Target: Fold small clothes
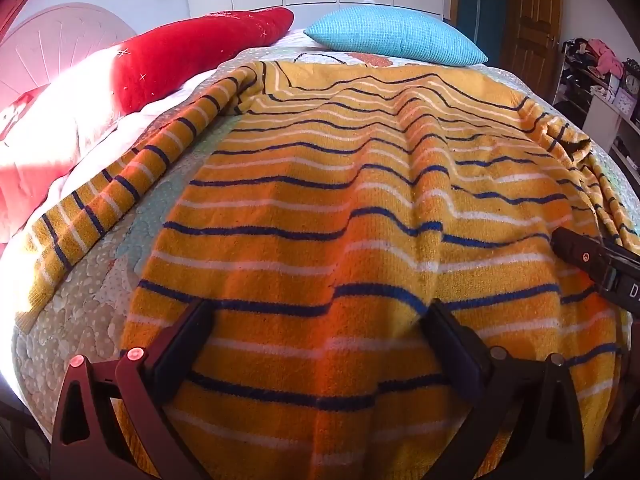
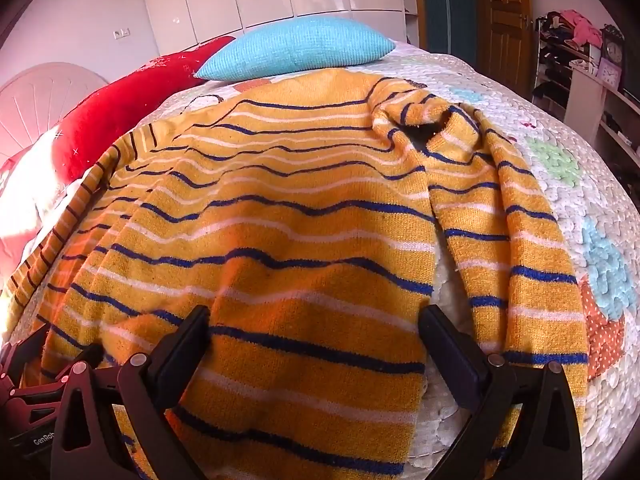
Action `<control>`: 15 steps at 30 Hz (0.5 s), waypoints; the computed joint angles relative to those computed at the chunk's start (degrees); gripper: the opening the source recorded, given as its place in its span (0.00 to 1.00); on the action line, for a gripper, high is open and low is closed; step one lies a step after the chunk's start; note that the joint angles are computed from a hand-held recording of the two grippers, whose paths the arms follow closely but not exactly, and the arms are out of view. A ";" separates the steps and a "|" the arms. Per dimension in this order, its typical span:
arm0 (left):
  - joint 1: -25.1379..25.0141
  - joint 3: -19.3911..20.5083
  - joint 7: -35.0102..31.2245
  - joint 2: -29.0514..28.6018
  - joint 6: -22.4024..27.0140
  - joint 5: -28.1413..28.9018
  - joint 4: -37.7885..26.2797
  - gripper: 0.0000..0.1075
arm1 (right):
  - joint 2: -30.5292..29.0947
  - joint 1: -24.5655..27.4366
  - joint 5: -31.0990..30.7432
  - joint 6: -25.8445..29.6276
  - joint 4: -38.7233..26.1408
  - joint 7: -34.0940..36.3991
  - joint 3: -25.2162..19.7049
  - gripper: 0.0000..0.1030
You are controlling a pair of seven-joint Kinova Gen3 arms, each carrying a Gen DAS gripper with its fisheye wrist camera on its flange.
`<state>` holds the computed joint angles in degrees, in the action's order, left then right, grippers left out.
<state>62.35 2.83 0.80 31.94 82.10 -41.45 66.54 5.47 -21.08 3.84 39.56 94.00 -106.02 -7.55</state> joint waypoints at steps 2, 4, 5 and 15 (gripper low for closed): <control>-0.61 0.23 -0.71 0.12 0.49 0.92 -0.83 0.96 | 0.28 -0.32 0.46 0.32 -0.24 -0.30 -0.08 1.00; -0.53 0.10 0.49 -0.52 0.24 1.53 -0.47 0.96 | 0.46 -0.66 0.34 0.16 -0.26 -0.34 0.17 1.00; -0.21 0.08 1.67 -1.08 0.15 1.69 -0.05 0.96 | 0.29 0.19 -0.96 0.50 -0.28 0.92 -0.07 1.00; 3.81 2.79 7.65 -4.48 2.55 -0.82 1.13 0.96 | -0.59 -0.10 0.40 -0.71 0.96 0.38 0.05 1.00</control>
<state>66.16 5.62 8.45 27.46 84.65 -42.27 67.67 4.87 -21.18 4.23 38.85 94.96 -105.64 -7.50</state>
